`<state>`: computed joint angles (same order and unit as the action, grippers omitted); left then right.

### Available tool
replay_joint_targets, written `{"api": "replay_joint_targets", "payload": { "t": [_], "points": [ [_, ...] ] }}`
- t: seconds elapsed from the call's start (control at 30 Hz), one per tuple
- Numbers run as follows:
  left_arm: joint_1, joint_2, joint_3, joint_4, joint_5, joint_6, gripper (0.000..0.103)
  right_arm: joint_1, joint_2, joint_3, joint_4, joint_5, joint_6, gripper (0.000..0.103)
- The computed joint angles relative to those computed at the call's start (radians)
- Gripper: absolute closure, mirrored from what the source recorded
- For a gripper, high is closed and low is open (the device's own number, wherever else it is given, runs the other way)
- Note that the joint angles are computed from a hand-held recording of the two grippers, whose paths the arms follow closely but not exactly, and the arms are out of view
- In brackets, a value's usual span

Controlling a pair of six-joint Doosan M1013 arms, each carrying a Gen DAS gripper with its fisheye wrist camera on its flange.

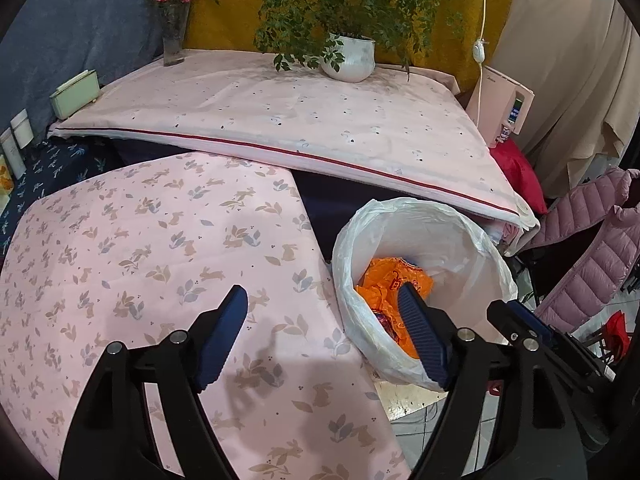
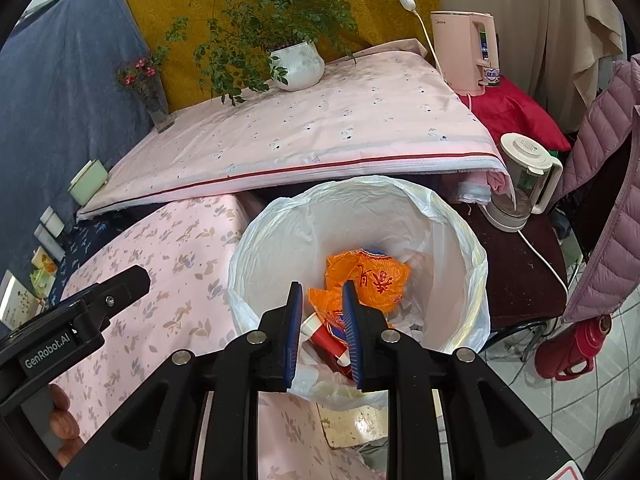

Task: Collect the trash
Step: 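Withdraw both open grippers from the bin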

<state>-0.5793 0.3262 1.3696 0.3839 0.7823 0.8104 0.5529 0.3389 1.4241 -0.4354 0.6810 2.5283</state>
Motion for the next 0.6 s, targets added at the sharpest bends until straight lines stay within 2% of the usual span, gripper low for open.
{"api": "replay_joint_targets", "payload": {
  "t": [0.2,0.27,0.4,0.6],
  "points": [
    [-0.005,-0.016,0.027,0.033,0.009,-0.017,0.028,0.016,-0.006,0.007,-0.030,0.016,0.009,0.074],
    [-0.007,-0.022,0.038,0.048,0.013,-0.031,0.024,0.021,-0.008,0.010,-0.037,0.024,0.012,0.073],
    [-0.011,-0.031,0.055,0.073,0.020,-0.048,0.023,0.028,-0.011,0.013,-0.049,0.037,0.013,0.068],
    [-0.015,-0.041,0.079,0.093,0.031,-0.058,0.022,0.044,-0.011,0.015,-0.086,0.065,0.018,0.067]
  ]
}}
